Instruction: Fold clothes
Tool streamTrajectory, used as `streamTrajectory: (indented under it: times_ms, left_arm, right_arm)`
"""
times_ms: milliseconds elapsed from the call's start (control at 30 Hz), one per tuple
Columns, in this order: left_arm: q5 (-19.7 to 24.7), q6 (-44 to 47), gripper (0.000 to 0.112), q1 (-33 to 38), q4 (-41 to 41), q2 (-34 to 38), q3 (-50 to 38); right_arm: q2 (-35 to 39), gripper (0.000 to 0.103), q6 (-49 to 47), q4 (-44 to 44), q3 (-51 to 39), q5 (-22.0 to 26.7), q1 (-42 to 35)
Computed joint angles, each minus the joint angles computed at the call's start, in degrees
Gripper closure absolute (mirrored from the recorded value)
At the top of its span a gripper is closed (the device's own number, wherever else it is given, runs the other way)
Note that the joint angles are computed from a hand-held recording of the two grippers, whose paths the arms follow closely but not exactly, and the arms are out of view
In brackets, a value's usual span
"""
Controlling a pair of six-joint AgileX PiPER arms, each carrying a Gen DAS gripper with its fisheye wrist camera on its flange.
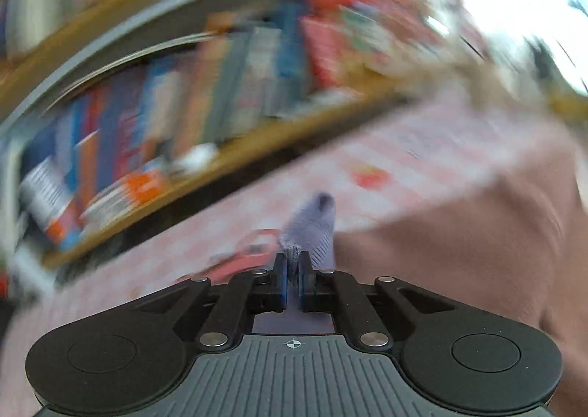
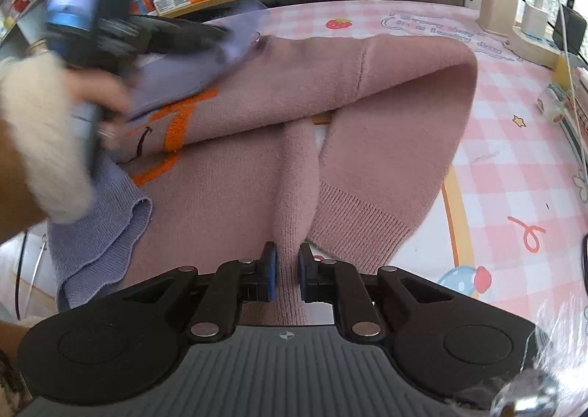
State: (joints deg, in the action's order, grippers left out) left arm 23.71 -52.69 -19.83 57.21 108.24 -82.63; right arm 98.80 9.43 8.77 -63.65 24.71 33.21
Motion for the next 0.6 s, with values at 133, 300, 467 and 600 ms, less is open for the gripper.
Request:
streamTrajectory:
  times_ms: [133, 300, 467, 600]
  left_arm:
    - [-1.53, -11.48, 0.108, 10.73, 6.09, -12.93, 12.19]
    - [-1.42, -9.29, 0.108, 29.53, 5.61, -24.13, 21.82]
    - [-4.37, 0.1, 0.108, 45.4, 0.18, -27.26, 26.49]
    - [-7.55, 1.16, 0.108, 52.22, -1.72, -26.84, 29.68]
  right_arm:
    - [0.5, 0.092, -2.42, 1.68, -1.21, 1.27, -0.48]
    - [0.78, 0.092, 3.66, -3.56, -2.48, 2.53, 1.02]
    - [1.38, 0.092, 13.18, -9.67, -3.5, 3.1, 2.49]
    - [2.31, 0.092, 23.32, -18.85, -6.14, 6.08, 5.16]
